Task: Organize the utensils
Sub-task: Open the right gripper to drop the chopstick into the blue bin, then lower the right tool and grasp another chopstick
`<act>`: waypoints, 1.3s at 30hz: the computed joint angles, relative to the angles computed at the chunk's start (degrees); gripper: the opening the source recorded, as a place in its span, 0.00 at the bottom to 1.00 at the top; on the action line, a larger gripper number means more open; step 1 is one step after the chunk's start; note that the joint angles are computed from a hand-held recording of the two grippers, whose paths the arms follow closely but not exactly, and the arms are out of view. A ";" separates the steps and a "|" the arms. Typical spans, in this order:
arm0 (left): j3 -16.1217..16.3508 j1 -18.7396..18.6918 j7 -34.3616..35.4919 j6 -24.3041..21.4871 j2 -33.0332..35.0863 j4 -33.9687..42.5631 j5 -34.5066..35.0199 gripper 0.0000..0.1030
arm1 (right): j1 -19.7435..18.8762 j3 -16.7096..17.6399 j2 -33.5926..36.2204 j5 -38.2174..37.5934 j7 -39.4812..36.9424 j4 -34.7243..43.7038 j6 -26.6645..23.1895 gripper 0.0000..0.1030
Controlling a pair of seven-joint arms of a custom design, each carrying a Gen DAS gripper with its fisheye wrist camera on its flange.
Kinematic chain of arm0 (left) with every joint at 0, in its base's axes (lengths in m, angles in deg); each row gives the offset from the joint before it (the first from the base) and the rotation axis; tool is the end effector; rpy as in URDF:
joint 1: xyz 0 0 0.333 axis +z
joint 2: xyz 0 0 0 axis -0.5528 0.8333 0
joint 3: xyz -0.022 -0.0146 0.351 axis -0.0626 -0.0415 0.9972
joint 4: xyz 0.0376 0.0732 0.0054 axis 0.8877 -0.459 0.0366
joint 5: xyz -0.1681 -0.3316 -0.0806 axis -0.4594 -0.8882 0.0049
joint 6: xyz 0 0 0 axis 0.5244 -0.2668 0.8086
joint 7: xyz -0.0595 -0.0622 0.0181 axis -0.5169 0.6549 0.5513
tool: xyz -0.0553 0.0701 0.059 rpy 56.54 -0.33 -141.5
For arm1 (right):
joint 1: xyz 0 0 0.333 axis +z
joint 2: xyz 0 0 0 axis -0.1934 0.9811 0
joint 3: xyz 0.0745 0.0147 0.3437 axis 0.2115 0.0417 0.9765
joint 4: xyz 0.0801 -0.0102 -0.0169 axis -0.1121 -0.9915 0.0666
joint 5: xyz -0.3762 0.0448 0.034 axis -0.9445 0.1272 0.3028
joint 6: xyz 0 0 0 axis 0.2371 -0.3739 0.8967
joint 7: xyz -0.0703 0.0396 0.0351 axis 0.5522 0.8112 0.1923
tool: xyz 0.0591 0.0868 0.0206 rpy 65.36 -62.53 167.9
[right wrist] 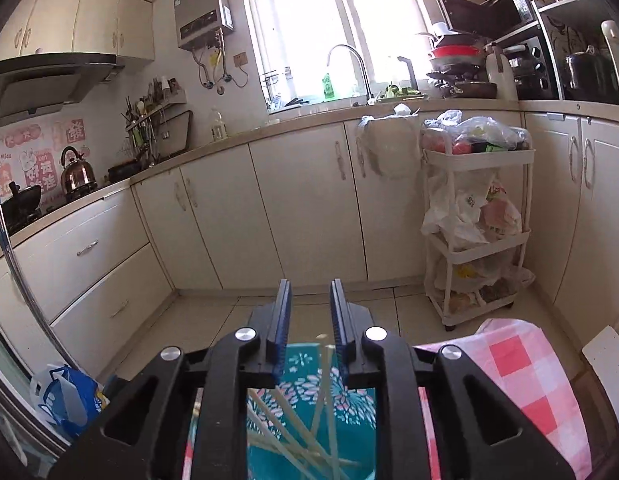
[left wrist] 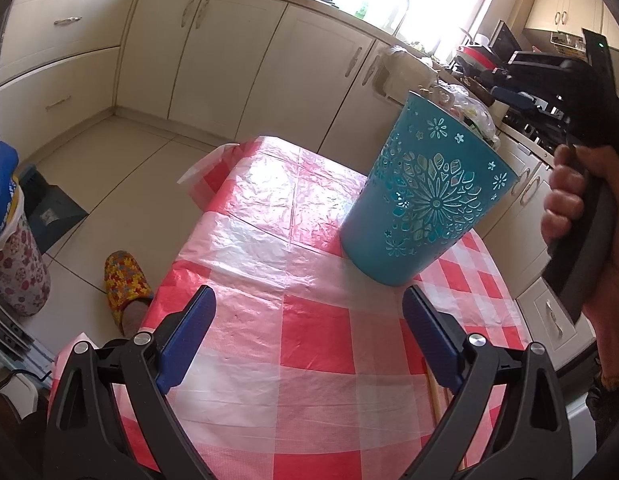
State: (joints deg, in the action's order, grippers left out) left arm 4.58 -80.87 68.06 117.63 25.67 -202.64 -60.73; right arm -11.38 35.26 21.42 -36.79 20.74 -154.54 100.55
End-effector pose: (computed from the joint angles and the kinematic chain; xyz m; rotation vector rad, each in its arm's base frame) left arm 0.6216 -0.1790 0.4453 -2.0747 1.3491 -1.1176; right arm 0.7668 0.1137 0.6018 -1.5314 1.2659 -0.6185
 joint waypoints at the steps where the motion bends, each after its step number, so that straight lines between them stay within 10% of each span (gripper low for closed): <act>1: -0.21 0.24 -0.02 -0.10 0.10 0.18 -0.05 0.88 | -2.63 3.02 -1.91 2.32 -2.76 -3.30 0.69 0.25; 4: 0.15 -0.06 -0.20 -0.09 0.12 0.10 -0.06 0.88 | -13.90 13.91 -9.90 15.24 -16.01 -16.46 0.97 0.27; 6: 0.54 -0.44 -0.26 -0.01 0.14 0.03 -0.10 0.88 | -17.49 14.87 -15.25 20.46 -20.46 -24.17 -2.21 0.27; 12: 1.86 -1.83 0.33 0.43 0.22 -0.30 -1.24 0.88 | -14.79 5.42 -23.56 11.77 -15.35 -41.79 -12.42 0.17; 22: 5.07 -5.04 1.18 -0.03 0.85 -0.24 -3.26 0.89 | -3.91 -4.52 -21.55 1.16 -10.76 -43.49 -11.15 0.07; 33: 9.00 -15.34 0.01 -15.58 -0.01 3.68 11.62 0.89 | -3.49 -12.48 -26.21 20.72 -20.01 -48.71 -11.82 0.06; 39: 3.55 -11.43 -0.31 -27.52 3.45 12.88 14.94 0.86 | -1.81 -14.89 -26.29 29.18 -26.81 -48.64 -12.69 0.06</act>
State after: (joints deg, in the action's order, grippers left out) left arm 8.13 -92.30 67.74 90.12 29.12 -189.76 -45.80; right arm -13.19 20.37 -4.87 -7.61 -6.08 -203.18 87.86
